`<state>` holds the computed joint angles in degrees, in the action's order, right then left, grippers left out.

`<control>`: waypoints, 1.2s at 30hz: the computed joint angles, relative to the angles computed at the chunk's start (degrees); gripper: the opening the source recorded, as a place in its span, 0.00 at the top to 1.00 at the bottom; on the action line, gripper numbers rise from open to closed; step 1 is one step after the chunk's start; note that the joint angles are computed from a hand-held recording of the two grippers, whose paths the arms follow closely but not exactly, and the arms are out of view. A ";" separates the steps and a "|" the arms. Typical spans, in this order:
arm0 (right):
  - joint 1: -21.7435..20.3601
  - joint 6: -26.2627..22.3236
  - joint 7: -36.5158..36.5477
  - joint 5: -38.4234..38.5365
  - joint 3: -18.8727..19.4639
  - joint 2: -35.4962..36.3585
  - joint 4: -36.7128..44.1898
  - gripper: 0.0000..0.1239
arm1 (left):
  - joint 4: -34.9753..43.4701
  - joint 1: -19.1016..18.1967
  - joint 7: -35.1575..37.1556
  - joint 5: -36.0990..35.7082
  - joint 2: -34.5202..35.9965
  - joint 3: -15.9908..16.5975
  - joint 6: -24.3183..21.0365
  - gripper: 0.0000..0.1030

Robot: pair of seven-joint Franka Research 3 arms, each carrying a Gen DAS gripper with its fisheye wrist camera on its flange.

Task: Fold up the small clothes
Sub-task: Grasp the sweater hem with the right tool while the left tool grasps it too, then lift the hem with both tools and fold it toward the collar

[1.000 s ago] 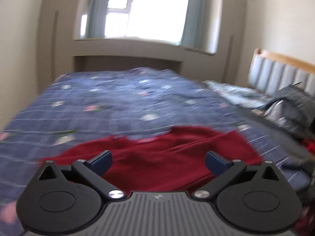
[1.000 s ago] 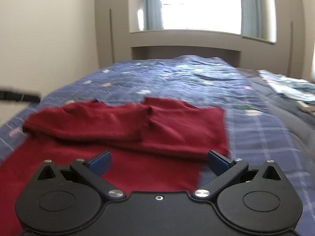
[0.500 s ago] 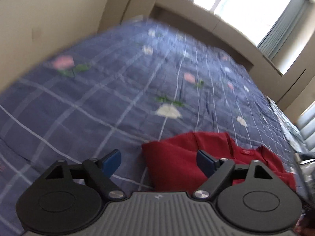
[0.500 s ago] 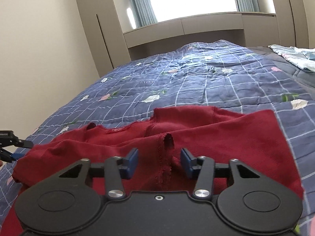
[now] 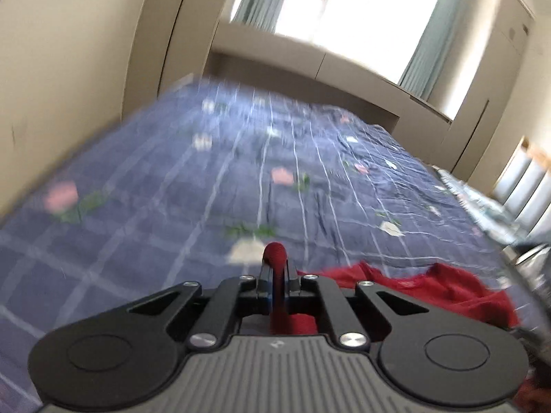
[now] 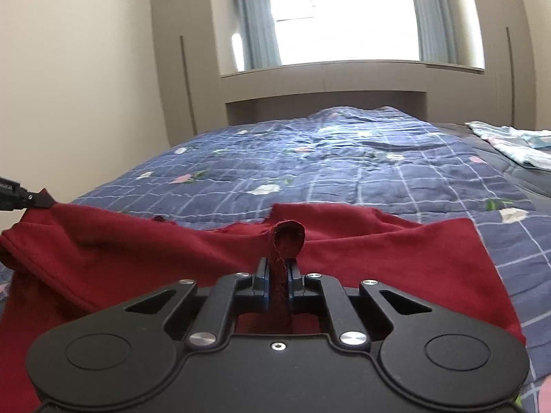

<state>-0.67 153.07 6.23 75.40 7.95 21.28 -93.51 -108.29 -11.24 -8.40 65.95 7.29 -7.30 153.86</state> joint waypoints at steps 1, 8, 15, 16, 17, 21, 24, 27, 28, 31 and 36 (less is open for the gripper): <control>0.30 0.27 1.20 -0.95 -0.27 0.35 0.29 0.93 | 0.76 -0.27 1.64 0.19 0.44 -0.16 -1.45 0.96; -1.18 -4.85 9.60 -6.25 -0.36 2.86 3.17 0.91 | 0.10 -0.99 2.13 -3.28 2.03 0.76 0.26 0.92; -1.95 -5.16 9.17 -5.37 0.38 2.65 2.74 0.91 | -8.88 0.27 -11.06 11.87 -5.62 -0.05 7.25 0.45; -1.87 -5.06 9.14 -5.44 0.37 2.72 2.82 0.90 | -10.44 0.81 -8.98 11.47 -6.93 -0.57 8.26 0.45; -1.85 -5.05 9.11 -5.51 0.36 2.80 2.91 0.90 | -11.78 1.29 -7.04 10.57 -8.01 -1.07 9.00 0.45; -1.92 -5.11 9.04 -5.64 0.37 2.83 2.94 0.89 | -15.53 2.76 3.56 3.35 -10.33 -2.54 11.65 0.45; -2.08 -5.51 8.93 -5.55 0.42 2.87 3.07 0.87 | -16.19 3.22 11.45 -2.42 -9.67 -3.22 12.56 0.45; -2.35 -6.57 8.45 -5.42 0.44 2.37 3.06 0.72 | -15.50 3.90 9.71 -0.39 -8.28 -3.28 15.24 0.45; -2.22 -6.58 7.64 -5.59 0.44 1.87 2.86 0.62 | -15.27 3.99 9.10 0.40 -7.90 -3.19 16.20 0.47; -1.17 -6.48 1.87 -6.15 0.86 0.38 2.64 0.51 | -14.89 3.92 9.86 1.41 -7.17 -2.84 18.51 0.48; 1.60 -18.79 5.87 -15.27 1.06 3.86 11.40 0.44 | -16.11 4.70 5.26 6.80 -8.05 -2.05 22.49 0.48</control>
<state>0.94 134.28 12.10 60.14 9.01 25.14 -82.11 -124.40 -6.54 -3.13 72.76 -0.76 -9.36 176.35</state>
